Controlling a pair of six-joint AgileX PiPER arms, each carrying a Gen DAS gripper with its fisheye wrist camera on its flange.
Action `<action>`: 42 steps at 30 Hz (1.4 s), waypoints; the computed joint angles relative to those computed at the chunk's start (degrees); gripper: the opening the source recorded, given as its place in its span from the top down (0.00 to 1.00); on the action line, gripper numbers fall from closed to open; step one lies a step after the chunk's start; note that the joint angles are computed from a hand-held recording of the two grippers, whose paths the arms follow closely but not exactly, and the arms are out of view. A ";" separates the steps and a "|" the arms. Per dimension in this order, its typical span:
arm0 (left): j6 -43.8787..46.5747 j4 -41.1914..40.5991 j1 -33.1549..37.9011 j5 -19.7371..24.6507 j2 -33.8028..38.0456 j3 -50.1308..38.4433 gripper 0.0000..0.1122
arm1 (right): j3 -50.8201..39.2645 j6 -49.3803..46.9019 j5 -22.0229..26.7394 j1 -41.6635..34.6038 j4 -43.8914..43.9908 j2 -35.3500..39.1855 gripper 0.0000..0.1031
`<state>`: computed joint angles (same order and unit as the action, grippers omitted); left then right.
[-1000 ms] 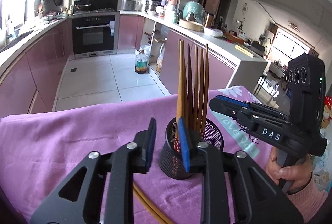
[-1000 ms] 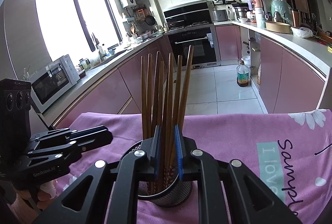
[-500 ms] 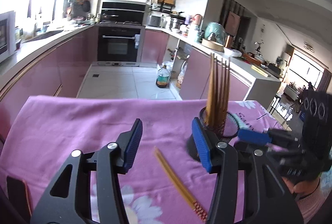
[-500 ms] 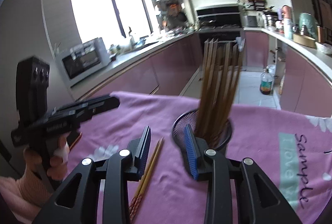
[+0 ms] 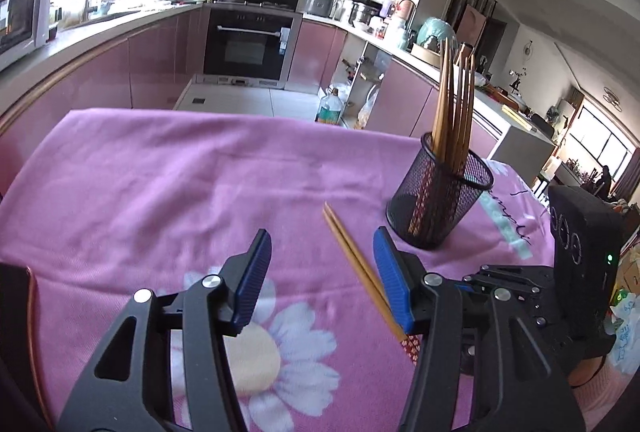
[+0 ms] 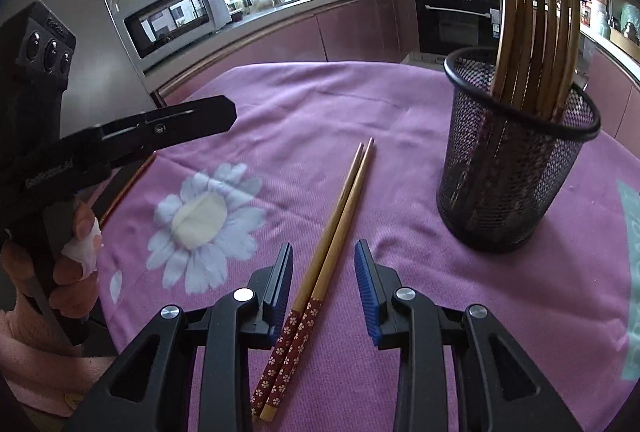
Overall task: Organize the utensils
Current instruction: 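Move both tools back down to the last chopstick pair on the cloth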
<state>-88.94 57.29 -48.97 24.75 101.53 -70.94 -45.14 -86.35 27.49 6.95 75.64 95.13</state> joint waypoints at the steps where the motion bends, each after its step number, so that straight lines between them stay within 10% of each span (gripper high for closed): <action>1: -0.12 -0.03 -0.02 -0.23 0.10 0.25 0.53 | 0.09 -0.17 -0.04 -0.18 0.13 0.27 0.72; 42: 9.99 -8.82 -0.59 -0.20 5.69 -3.79 0.53 | -0.71 3.45 -4.00 -0.60 -1.84 2.46 0.82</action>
<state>-78.94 48.47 -49.56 24.55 107.22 -74.73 -45.84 -82.90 23.49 6.35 73.80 97.59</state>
